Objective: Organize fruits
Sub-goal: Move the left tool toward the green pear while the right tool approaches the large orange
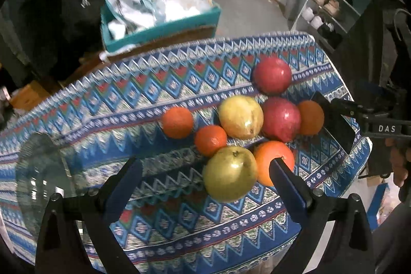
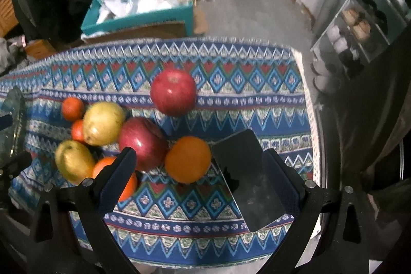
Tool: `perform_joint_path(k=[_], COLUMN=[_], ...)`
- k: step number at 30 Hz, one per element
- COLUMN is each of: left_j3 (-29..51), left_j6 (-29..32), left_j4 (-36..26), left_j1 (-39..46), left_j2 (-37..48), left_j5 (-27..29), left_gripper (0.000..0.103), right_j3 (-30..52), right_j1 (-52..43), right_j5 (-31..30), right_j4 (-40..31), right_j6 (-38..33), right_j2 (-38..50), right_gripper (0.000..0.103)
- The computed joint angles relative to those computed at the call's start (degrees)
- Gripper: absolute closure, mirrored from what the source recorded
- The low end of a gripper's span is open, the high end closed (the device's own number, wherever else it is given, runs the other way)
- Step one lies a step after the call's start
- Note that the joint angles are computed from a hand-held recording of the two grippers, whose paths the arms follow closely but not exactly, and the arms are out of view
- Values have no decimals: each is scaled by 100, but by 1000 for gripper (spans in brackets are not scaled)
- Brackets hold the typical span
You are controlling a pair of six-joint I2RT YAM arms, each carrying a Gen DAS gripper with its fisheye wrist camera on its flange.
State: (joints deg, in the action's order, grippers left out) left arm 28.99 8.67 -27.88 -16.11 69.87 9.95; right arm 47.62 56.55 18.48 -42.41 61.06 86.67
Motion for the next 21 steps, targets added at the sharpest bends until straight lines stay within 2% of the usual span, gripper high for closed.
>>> perform_joint_path(k=[14,18,21], left_j3=[-256,-215,-165], left_j6=[-464,-452,-413], left_j4=[1303,1575,1652], left_j1=[-735,-616,-567], left_j2=[1554,2087,2325], left_j5=[-320,11,239], left_gripper=[4,8,15], right_j3=[-568,-553,-548], right_j1=[-260,-319,-371], right_j5=[-586,-700,-781], right_j4=[927,1065,1187], right_j6=[-528,-718,-877], right_j2=[552,706,824], right_gripper=[8,11,11])
